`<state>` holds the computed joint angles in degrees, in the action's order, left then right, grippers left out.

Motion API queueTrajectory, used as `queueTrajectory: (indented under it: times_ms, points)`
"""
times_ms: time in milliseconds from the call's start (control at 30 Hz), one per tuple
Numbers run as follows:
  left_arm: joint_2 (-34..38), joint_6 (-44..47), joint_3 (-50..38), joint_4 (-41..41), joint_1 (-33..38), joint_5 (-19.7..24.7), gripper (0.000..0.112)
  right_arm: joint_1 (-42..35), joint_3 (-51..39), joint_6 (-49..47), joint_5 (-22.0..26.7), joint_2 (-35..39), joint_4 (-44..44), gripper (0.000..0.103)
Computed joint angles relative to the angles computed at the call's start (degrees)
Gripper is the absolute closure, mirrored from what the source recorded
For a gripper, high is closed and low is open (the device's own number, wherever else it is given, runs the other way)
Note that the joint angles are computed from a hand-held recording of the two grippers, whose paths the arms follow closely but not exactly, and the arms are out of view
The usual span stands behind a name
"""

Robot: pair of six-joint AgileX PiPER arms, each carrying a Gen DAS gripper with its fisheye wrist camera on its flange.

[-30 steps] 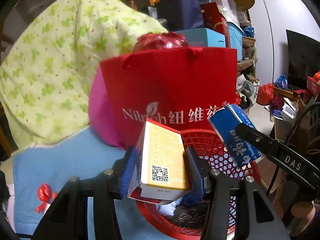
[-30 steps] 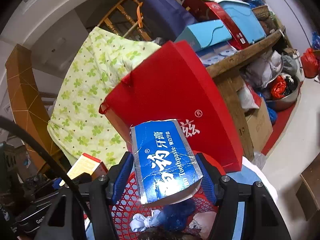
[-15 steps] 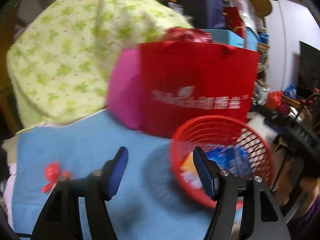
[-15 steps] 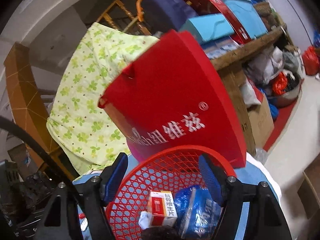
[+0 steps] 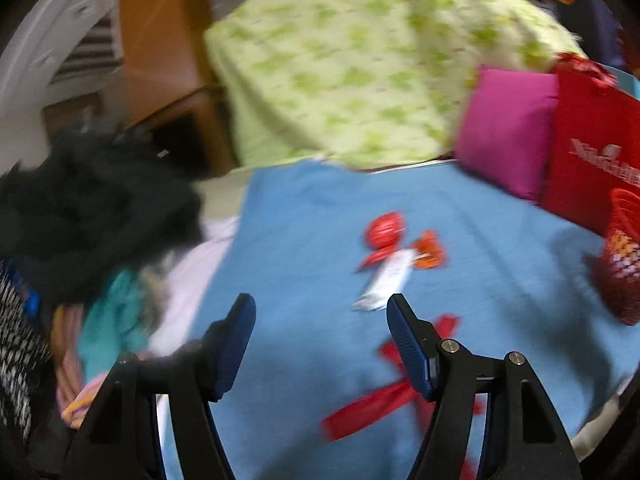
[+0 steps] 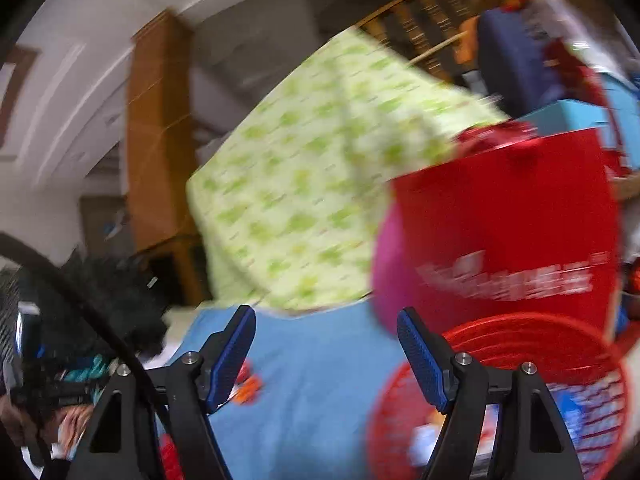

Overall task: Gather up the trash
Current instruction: 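Release both boxes into the red basket and pull both tools back, then grasp the red ribbon with the right tool while the left tool approaches the white medicine box, then grasp the white medicine box with the left tool while the right tool lifts the ribbon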

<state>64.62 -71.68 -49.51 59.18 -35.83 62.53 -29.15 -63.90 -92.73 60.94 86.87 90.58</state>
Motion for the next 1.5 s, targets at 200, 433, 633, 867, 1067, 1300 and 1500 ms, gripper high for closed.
queueTrajectory:
  times_ms: [200,433,633,867,1067,1300,1500]
  points:
    - [-7.4,-1.0,7.7,-3.7,7.1,-4.6,0.044,18.3,-2.4,14.0,-1.9,2.7,-17.2,0.027]
    - [-9.5,2.7,11.2,-7.5,16.4,-13.9,0.044,35.8,-6.6,31.2,-7.5,11.6,-31.2,0.027]
    - [-6.7,11.1,10.4,-13.7,25.8,-23.6,0.044,45.8,-12.2,43.4,-11.8,19.6,-42.6,0.048]
    - [5.7,20.9,3.9,-19.9,30.1,-32.2,0.044,46.1,-11.3,41.4,-15.7,19.2,-45.1,0.068]
    - [21.5,33.1,-8.4,-30.9,30.1,-36.6,0.044,37.5,-13.4,46.1,-22.0,17.6,-44.7,0.068]
    - [38.4,41.8,-24.6,-39.9,29.4,-34.3,0.044,31.6,-14.5,42.5,-30.6,15.7,-39.3,0.068]
    - [47.9,49.3,-35.2,-49.1,31.1,-29.5,0.044,30.5,-17.7,44.6,-28.0,18.1,-41.0,0.068]
